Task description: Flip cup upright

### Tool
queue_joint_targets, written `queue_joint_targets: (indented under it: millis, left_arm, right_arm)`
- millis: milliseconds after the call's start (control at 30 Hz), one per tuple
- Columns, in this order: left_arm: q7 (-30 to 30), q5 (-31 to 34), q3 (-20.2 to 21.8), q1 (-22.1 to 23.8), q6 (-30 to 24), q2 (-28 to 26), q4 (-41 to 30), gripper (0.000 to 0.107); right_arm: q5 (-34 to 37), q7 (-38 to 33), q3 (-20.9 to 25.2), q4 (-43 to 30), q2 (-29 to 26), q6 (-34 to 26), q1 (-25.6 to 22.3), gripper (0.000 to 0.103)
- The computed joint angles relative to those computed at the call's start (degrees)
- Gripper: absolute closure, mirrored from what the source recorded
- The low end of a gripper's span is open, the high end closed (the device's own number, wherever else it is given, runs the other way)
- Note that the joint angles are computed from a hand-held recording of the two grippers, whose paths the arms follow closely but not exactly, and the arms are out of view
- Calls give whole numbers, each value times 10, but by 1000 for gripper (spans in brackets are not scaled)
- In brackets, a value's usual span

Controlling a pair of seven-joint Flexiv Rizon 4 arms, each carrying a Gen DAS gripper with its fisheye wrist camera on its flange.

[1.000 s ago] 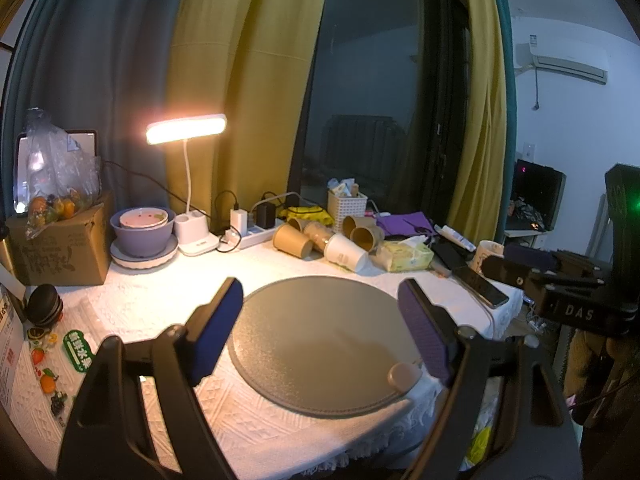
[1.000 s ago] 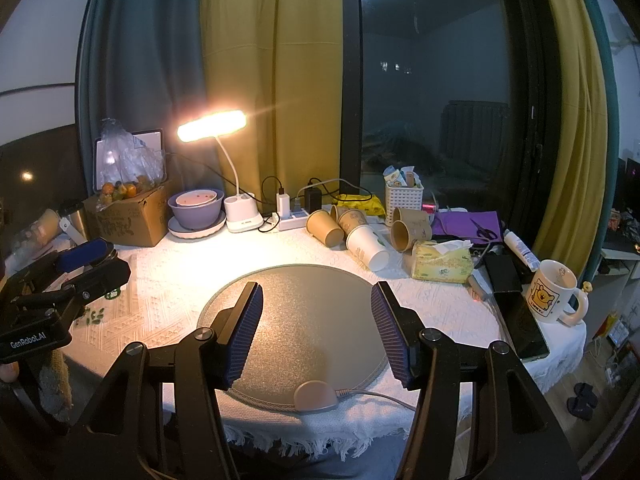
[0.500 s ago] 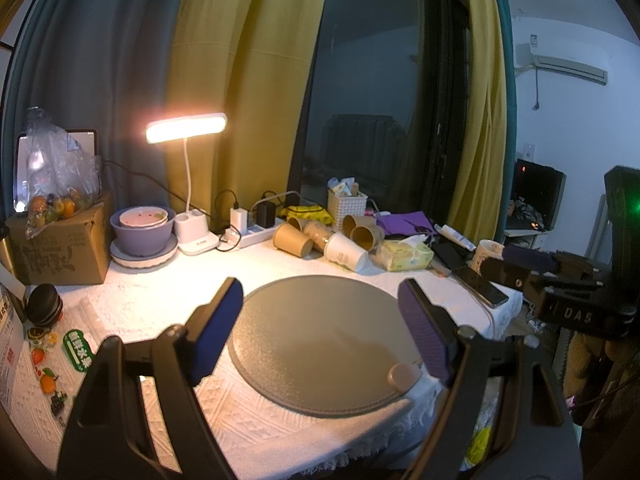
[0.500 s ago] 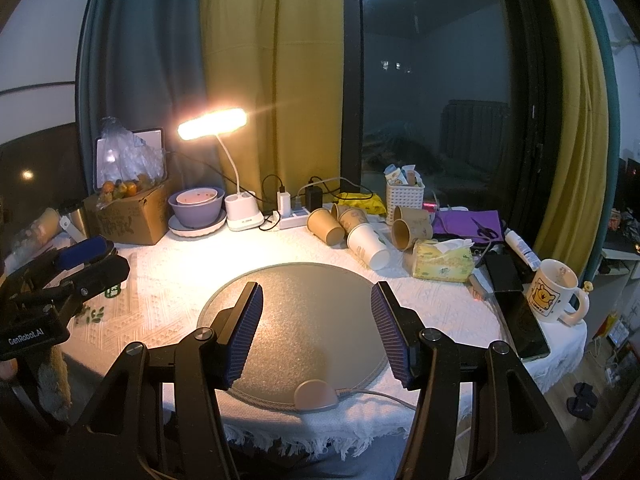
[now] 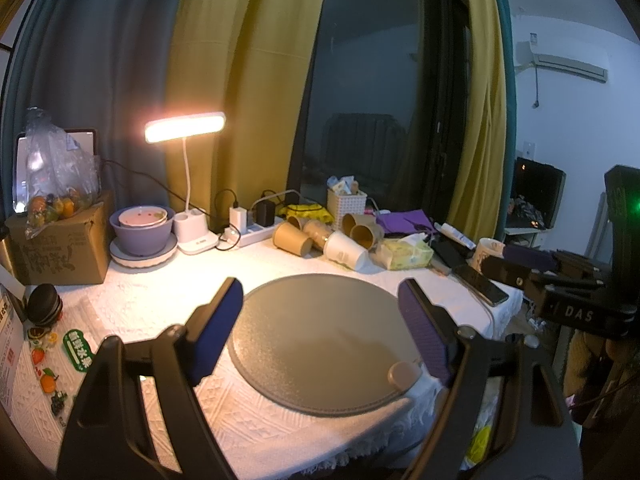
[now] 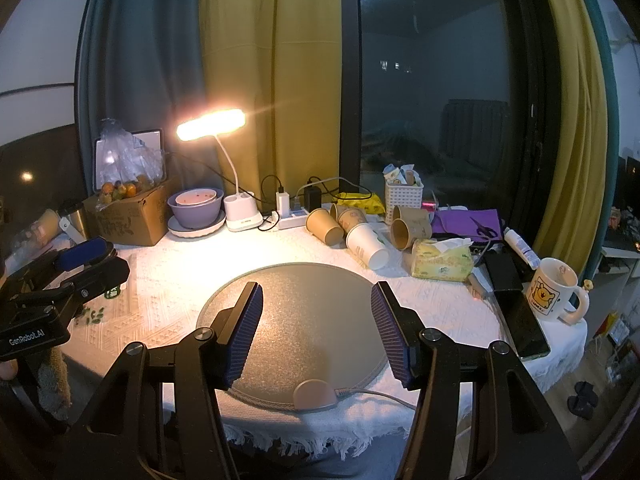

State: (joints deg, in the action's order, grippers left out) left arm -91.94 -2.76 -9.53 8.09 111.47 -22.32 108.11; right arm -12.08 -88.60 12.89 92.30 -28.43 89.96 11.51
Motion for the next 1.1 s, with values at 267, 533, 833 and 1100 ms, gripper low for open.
queue_joint_targets:
  millis: [267,533,833,1100]
  left_arm:
    - [9,3,-5,3,-10,-5,-11,26]
    - [44,-6,-42,27,-65,-55,-72,26]
    - [97,-67,-33,18,-121,-110,-151,26]
    - [132,-123,10,-14,-187,-165,-255,26]
  right_arm:
    - [0,-4,1,-2,-2,-2,-2,44]
    - [-13,-16,-9,-54,-38,-43,5,44]
    - [7,-54,1,-184,-118,-121,7,44]
    - [37,-96,1,-316,-189,-191,20,44]
